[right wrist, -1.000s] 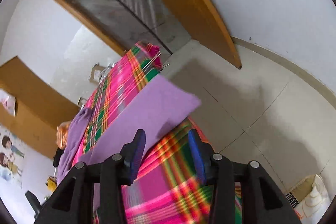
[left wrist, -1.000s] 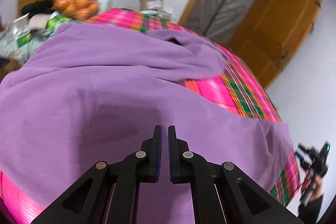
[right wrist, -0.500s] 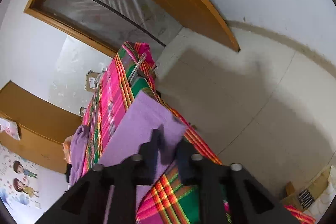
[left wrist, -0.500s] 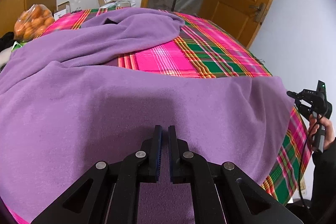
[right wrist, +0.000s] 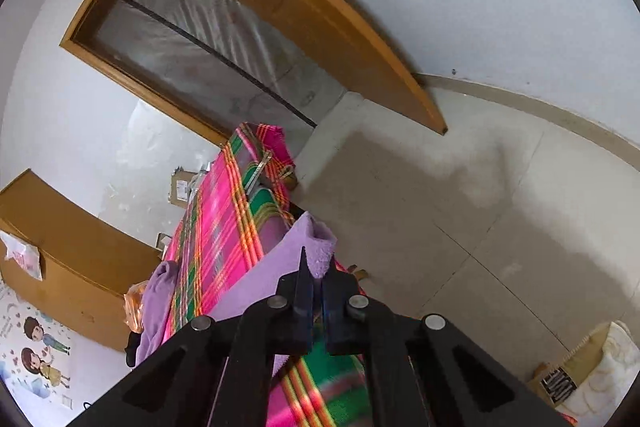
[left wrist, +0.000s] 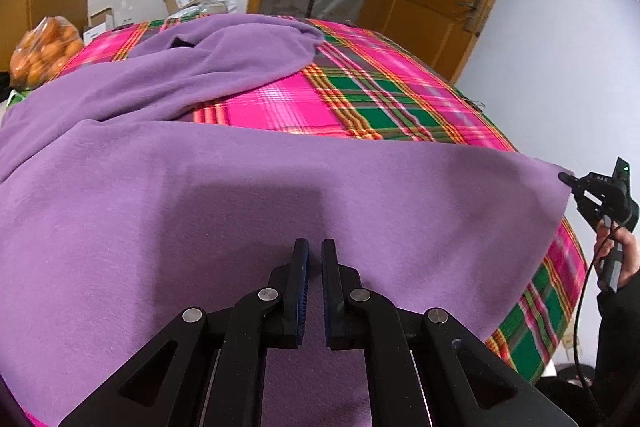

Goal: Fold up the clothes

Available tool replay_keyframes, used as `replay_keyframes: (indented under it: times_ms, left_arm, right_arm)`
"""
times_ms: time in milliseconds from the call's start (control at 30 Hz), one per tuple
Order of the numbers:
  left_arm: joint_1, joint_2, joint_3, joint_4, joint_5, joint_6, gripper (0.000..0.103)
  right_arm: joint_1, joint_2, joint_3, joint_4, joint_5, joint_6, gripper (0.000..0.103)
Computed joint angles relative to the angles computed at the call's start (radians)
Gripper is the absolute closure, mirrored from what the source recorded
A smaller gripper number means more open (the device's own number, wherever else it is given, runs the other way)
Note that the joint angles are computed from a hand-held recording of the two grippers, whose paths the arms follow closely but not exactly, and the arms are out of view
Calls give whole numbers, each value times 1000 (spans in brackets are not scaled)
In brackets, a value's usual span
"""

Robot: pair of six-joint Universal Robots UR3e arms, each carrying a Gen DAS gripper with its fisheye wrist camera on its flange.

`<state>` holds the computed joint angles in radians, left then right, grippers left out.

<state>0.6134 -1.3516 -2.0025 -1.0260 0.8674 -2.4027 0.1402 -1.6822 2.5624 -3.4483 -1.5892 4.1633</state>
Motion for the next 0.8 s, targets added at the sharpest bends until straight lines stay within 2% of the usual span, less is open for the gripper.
replay_keyframes:
  times_ms: [200,300,333,400,433,467,533,567,733,800]
  left_arm:
    - [-3,22,2,-75,-10,67,98]
    - [0,39,-17,-71,-12,85,98]
    - [3,40,-15,-81,-16,89,98]
    - [9,37,-3,-100,-23,93,98]
    - [8,35,-1,-95,-22,90,98]
    - [6,33,0,-89,-21,86,98]
    - [-2,17,9,-73,-21,68,98]
    - [-9,7,13,-62,-20,57,98]
    - [-52,-29,23,-13,-2,18,98]
    - [-55,-32,23,-10,-2,14,98]
  right_arm:
    - [-14,-71,56,24,-2,9,100]
    - [-49,-55,72,48,67,-9,99]
    - [-50,-54,80,48,65,-6,94]
    - [-22,-71,80,63,-2,9,89]
    - [-11,-87,75,71,-34,10,80]
    - [-17,-101,67,78,-40,-8,69]
    - [-51,-122,47,96,-10,-66,58]
    - [-68,-132,36,104,5,-95,57]
    - [-250,-70,-64,238,304,-332,57]
    - [-270,-8,-114,274,376,-387,57]
